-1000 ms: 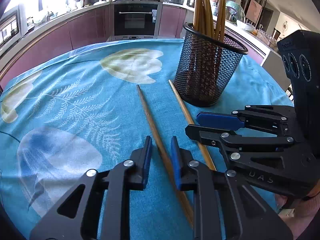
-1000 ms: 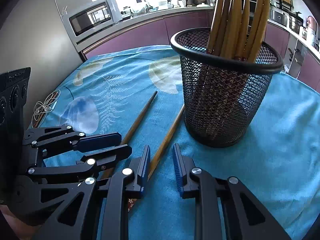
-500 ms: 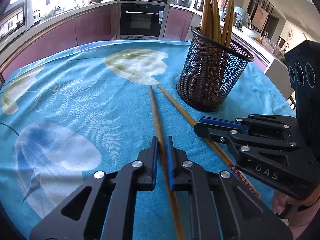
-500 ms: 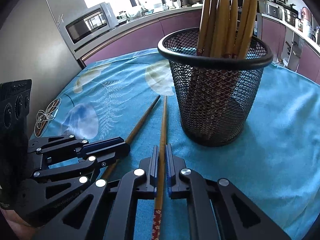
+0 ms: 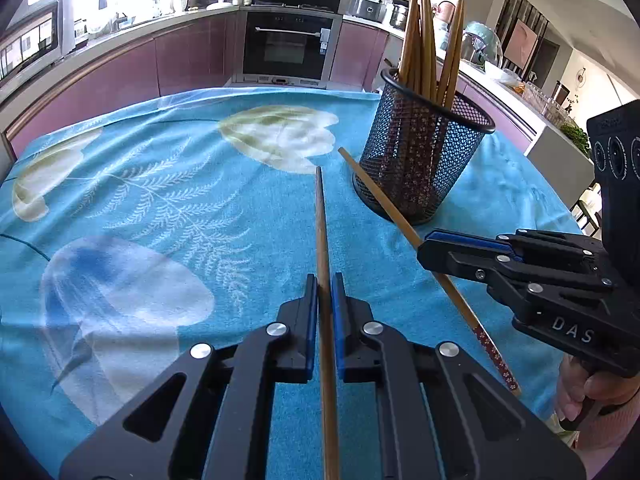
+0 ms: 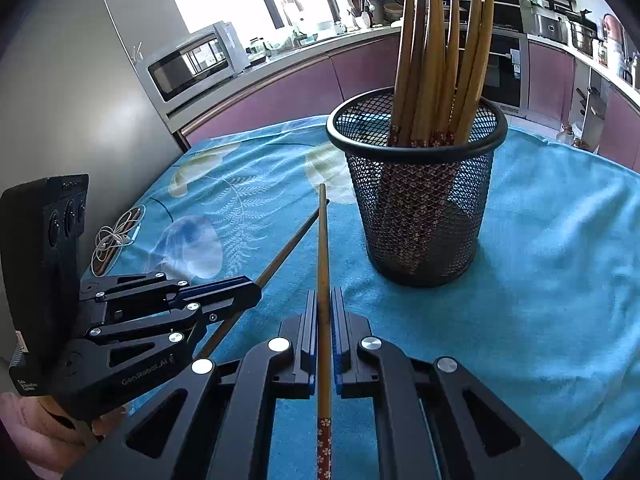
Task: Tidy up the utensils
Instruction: 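Close the right tool on the red-tipped chopstick while the left tool grasps the other chopstick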
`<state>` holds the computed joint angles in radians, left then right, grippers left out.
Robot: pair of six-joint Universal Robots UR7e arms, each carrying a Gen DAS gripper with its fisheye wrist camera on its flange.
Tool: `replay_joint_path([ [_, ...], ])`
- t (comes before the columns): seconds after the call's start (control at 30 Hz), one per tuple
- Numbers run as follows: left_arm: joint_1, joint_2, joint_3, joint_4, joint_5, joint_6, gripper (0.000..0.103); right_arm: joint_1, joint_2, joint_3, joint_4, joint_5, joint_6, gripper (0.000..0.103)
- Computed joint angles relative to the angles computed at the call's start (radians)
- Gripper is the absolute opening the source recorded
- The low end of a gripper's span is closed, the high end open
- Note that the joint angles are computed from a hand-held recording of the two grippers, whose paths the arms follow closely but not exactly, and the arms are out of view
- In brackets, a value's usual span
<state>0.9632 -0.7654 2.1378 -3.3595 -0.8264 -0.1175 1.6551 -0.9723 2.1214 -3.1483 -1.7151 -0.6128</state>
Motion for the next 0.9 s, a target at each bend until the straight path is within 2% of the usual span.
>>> replay_joint_path([
  [0.33, -0.038, -0.029, 0.039, -0.056, 0.007, 0.014, 0.008, 0.011, -0.047, 0.036, -0.018, 0.050, -0.032, 0.005],
  [0.9, -0.096, -0.099, 0.097, -0.127, -0.038, 0.032, 0.008, 0.010, -0.130, 0.090, -0.076, 0.142, -0.066, 0.005],
])
